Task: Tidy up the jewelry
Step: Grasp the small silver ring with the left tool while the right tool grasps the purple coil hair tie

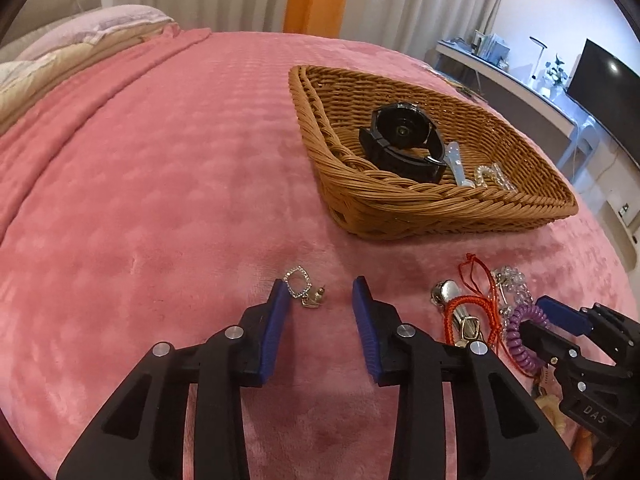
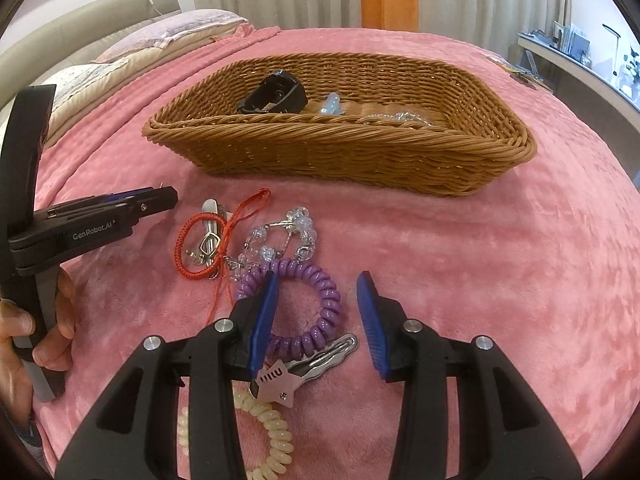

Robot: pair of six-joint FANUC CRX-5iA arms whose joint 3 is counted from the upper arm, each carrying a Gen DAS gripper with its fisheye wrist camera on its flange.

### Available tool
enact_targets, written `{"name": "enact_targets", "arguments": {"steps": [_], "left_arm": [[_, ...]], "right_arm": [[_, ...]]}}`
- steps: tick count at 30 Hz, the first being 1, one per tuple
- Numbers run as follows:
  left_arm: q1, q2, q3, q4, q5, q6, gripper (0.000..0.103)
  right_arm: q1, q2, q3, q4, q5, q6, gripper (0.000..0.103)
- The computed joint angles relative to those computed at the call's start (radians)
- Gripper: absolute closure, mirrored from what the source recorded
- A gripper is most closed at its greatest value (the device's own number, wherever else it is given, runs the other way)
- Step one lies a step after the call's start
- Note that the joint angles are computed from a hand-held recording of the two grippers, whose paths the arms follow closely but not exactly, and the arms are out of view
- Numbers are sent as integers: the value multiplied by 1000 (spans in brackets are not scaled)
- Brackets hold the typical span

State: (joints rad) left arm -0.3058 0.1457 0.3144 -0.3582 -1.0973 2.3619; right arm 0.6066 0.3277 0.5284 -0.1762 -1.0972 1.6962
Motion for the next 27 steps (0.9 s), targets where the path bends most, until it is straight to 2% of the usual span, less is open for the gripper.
{"name": "enact_targets", "arguments": {"steps": [2,4,6,13,19,20,22,23,24,27], "left_arm": [[-1,18,23,-4,-20,-8,70],[-2,31,41,-12,-37,-12,75],[1,36,47,-14,-46,-7,90],[-6,13,18,-24,-17,8,92],[-7,-11,-14,-24,22,19,92],[-10,-11,-13,-28,24,16,92],[-19,-10,-8,-39,22,13,92],[-24,-8,-3,-46,19,14,92],[-32,-6,2,-57,14,18,92],[-55,-9,11,-91,4,38,92]], "right_arm": [[4,0,-4,8,4,-3,65],[9,-1,-9,18,10,-5,65],[7,-2,-10,12,10,-4,65],[-22,-4,5,-54,-3,18,65],[-2,-4,-6,-13,4,19,65],[1,-3,-8,-4,6,14,66],[10,-8,-23,17,21,-6,78],[9,-10,-26,15,23,-6,88],[9,-14,-30,14,28,-3,92],[15,-36,-63,24,66,5,93]]}}
